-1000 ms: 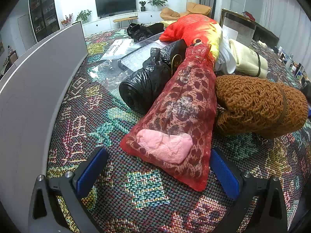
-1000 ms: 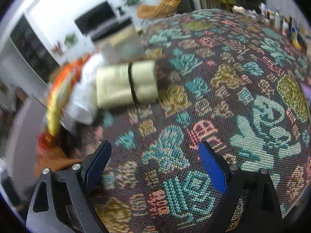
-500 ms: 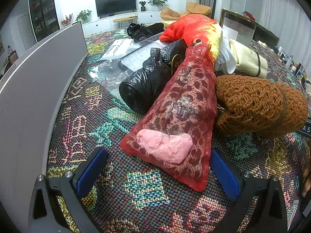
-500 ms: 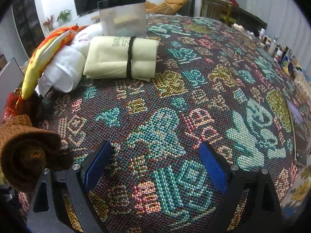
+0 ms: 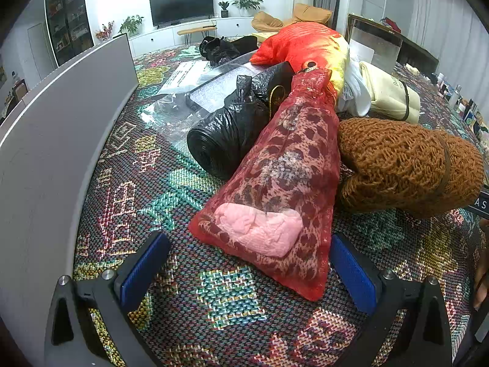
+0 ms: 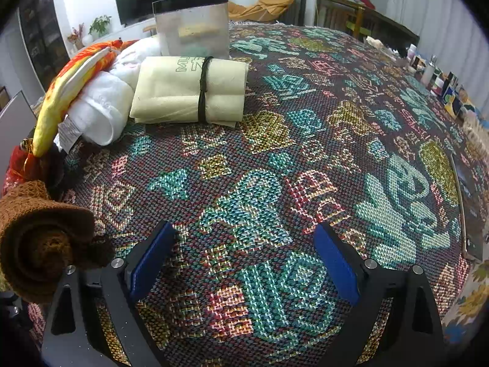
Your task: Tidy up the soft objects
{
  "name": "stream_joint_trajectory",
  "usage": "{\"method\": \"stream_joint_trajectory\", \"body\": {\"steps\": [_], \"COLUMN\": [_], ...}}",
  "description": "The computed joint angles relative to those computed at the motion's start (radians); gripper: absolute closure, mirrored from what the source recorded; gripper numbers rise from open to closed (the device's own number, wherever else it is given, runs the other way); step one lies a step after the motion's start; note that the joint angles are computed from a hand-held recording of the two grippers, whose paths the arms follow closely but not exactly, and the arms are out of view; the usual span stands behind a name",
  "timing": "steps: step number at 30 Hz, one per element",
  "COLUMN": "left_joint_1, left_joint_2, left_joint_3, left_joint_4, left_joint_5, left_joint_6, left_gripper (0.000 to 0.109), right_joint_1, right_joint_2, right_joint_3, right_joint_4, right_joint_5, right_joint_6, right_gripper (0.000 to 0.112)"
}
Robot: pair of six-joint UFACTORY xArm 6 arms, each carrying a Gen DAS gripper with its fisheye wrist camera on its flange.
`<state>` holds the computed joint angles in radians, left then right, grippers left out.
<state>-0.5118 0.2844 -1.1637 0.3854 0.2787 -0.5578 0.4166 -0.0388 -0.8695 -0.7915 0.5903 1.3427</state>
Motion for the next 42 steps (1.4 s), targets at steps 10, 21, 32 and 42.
{"method": "stream_joint_trajectory", "body": {"steps": [10,21,32,42], "left_joint_1": [-0.017,0.004,0.004,0.004], "left_joint_2": [-0.165,-0.159,-0.158,-0.162], "left_joint_3": [0.217,0.225,0.231,0.232], "left_joint_4": [-0.143,0.020,0.017,0.042], "left_joint_5": [-0.071,-0.107,-0.121,-0.110], "left_joint_6": [0.148,-0.029,-0.033,-0.051], "left_gripper": [0.006,0.006,0.006,0.006], "right_joint_1": [-0.002,-0.136,-0.127,-0.259], "right_joint_2": [0.002,0.077,0.283,0.054], "right_joint_3": [-0.001,-0.108,-0.391,-0.155], "right_joint_4": [0.000,0.255,-0.038,-0.014], "right_joint_5": [-0.005,-0.265,0.099,-0.036], "right_joint_6": [0.001,-0.219,-0.111,-0.098], "right_gripper": [0.017,0.018,0.018,0.018]}}
